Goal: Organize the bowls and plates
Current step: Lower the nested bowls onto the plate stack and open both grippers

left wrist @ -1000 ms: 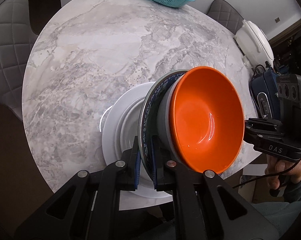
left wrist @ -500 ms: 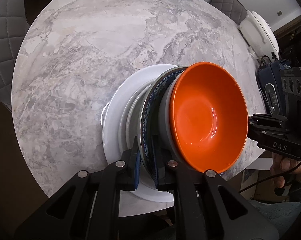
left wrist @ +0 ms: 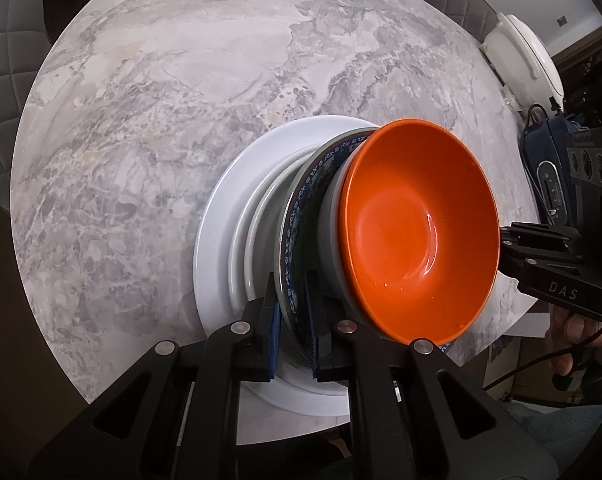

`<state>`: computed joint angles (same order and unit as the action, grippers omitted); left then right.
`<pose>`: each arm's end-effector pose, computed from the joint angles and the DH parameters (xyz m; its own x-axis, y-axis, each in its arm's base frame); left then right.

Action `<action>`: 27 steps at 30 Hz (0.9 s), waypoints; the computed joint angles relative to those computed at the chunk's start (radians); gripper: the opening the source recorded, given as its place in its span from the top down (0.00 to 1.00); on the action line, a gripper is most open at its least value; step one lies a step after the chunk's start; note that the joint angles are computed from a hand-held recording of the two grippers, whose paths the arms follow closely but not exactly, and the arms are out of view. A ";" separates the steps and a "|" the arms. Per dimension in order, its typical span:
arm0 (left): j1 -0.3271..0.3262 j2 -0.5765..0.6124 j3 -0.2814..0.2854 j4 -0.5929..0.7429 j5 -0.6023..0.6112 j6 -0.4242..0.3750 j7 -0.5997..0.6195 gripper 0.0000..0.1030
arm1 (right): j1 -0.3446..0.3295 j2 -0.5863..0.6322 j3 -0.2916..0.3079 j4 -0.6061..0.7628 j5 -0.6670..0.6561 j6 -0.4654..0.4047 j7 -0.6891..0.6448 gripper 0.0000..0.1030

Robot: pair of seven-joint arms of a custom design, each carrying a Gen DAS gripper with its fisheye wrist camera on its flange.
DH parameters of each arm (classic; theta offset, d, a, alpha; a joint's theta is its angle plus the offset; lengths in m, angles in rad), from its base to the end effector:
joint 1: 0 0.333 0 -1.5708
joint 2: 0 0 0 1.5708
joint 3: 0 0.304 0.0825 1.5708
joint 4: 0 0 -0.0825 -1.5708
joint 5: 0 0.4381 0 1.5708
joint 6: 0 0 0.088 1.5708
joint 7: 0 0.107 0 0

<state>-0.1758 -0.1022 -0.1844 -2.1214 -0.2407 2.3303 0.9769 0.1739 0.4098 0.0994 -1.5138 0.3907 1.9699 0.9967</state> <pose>0.5581 -0.2163 0.4526 0.3221 -0.8892 0.3249 -0.9161 -0.3793 -0.1301 0.6996 0.2123 0.4090 0.6334 -0.7033 -0.3228 -0.7731 -0.5925 -0.2263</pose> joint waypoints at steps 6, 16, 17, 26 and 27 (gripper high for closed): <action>0.002 -0.009 0.002 -0.021 0.004 0.039 -0.006 0.90 | 0.005 -0.005 0.001 -0.009 -0.012 0.030 -0.020 0.86; 0.014 -0.123 -0.011 -0.101 0.107 0.049 -0.106 0.35 | 0.013 -0.067 -0.009 -0.095 -0.033 0.129 -0.002 0.62; 0.012 -0.150 -0.005 -0.126 0.099 0.070 -0.107 0.16 | 0.015 -0.079 -0.013 -0.109 -0.041 0.143 0.010 0.61; 0.031 -0.343 -0.025 -0.235 0.227 0.105 -0.193 0.00 | 0.013 -0.246 -0.035 -0.292 -0.042 0.286 0.083 0.26; 0.035 -0.355 -0.032 -0.234 0.244 0.097 -0.204 0.00 | 0.015 -0.266 -0.035 -0.314 -0.039 0.305 0.090 0.25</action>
<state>-0.1409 -0.4572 -0.2166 -2.3553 0.0037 2.4276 0.7731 0.1888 0.1435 0.0640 -1.8282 0.3521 2.2752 1.0871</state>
